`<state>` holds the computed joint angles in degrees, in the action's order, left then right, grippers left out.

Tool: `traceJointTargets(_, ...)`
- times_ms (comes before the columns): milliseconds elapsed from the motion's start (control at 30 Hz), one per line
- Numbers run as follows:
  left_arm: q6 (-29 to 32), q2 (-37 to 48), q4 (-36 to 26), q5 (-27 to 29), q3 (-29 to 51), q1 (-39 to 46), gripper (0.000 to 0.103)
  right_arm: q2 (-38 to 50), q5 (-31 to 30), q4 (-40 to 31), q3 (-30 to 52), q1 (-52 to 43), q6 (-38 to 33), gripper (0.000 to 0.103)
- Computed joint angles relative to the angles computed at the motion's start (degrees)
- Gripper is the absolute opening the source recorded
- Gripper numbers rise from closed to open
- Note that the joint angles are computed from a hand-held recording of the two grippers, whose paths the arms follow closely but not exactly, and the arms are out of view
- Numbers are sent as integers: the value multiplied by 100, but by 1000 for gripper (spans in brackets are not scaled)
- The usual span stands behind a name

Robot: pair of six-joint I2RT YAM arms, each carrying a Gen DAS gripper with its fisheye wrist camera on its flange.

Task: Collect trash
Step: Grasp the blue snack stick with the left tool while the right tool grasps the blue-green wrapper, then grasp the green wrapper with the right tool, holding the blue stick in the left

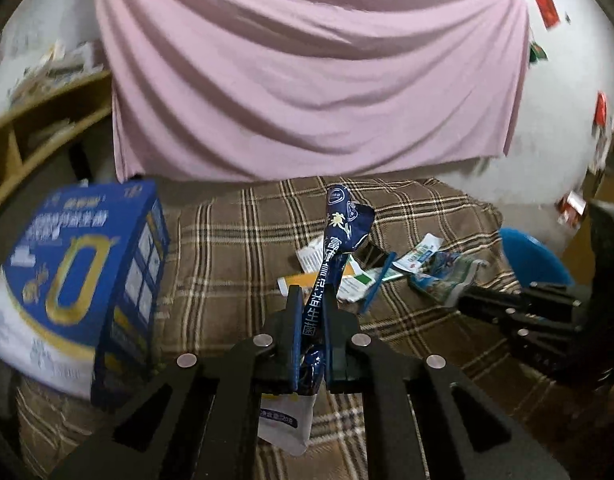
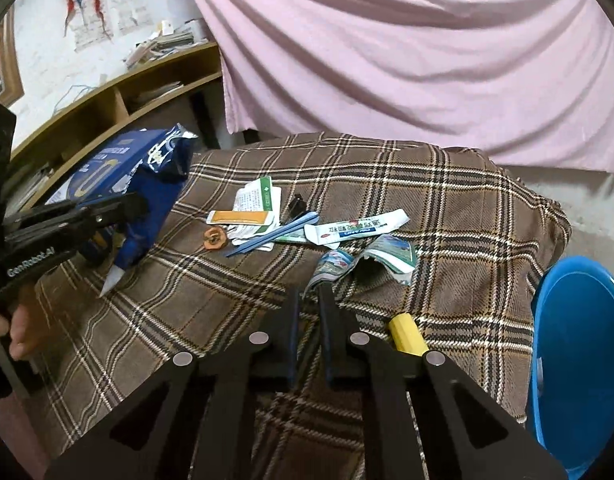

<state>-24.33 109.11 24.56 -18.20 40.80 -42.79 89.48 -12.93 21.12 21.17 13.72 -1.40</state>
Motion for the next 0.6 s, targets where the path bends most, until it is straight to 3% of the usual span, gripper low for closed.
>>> traceJointTargets(133, -478, -199, -194, 305, -122, 22, 6, -329, -16, -153, -167, -77, 74, 14)
traceJointTargets(233, -629, -146, -108, 402, -160, 16, 6, -544, 91, -248, -288, -181, 56, 42)
traceJointTargets(300, -692, -110, -105, 414, -125, 2, 6, -583, 199, -186, -286, -214, 40, 46)
traceJointTargets(400, -757, -37, -101, 552, -62, 108, 6, -197, 619, -239, 93, -44, -71, 46)
traceJointTargets(533, -745, -12, -9, 713, -115, 267, 6, 717, 920, -555, 870, 182, -193, 61)
traceJointTargets(600, -721, -11, 68, 809, -182, 352, 6, 1151, 1111, -718, 1235, 362, -355, 63)
